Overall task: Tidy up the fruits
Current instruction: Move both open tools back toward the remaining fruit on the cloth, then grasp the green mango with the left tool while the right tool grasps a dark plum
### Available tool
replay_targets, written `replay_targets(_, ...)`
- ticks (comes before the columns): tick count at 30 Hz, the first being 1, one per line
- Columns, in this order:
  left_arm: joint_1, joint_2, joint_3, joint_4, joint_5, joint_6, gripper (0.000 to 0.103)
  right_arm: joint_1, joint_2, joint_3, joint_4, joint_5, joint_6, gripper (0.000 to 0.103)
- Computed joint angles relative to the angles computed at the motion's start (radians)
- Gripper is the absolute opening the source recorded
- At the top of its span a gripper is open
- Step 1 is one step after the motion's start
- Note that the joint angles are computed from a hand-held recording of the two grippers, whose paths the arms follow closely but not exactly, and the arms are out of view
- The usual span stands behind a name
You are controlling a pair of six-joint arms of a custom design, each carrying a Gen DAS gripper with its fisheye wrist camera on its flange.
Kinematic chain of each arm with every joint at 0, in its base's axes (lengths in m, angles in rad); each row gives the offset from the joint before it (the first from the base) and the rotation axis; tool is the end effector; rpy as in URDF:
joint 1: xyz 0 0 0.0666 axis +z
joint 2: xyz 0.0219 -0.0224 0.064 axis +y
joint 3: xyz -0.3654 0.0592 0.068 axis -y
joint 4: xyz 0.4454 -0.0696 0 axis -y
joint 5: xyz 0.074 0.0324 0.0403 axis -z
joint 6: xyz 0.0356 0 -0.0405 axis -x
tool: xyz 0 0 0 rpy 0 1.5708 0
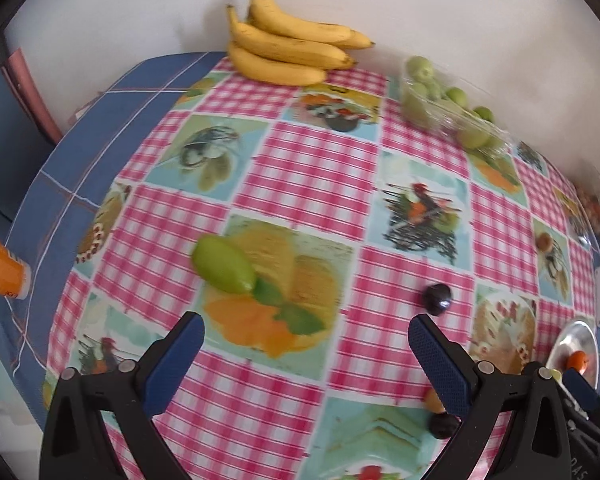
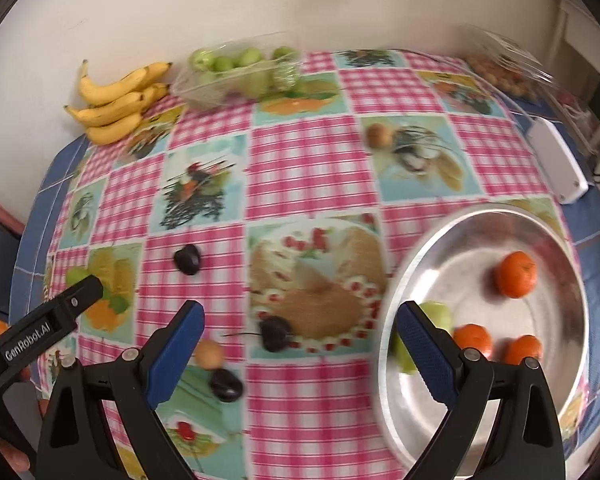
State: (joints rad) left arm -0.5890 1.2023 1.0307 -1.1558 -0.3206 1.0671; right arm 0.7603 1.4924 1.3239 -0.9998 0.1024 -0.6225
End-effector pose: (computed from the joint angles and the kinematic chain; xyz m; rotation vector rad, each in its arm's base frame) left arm 0.3539 -0.2234 0.3153 -0.7020 2.6516 0.0528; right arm 0.3961 0.3712 0.3248 -0.1610 2.7519 0.2497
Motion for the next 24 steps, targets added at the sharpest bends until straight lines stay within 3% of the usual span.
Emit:
replay_targets(7, 0.071, -0.060, -0.052, 0.006, 0.012, -0.034, 0.103, 0.034, 0.043, 0.035, 0.046, -0.007, 0.017, 0.097)
replay_targets(11, 0.117, -0.091, -0.083, 0.039, 0.023, -0.070, 0.103, 0.034, 0.060, 0.034, 0.116, -0.073, 0.005, 0.097)
replay_targets(19, 0.204, -0.117, -0.142, 0.101, 0.075, -0.083, 0.103, 0.047, 0.140, 0.103, 0.116, -0.071, 0.028, 0.097)
replay_targets(24, 0.216, -0.090, -0.138, 0.112, 0.086, -0.124, 0.103, 0.045, 0.179, 0.131, 0.112, -0.087, 0.029, 0.097)
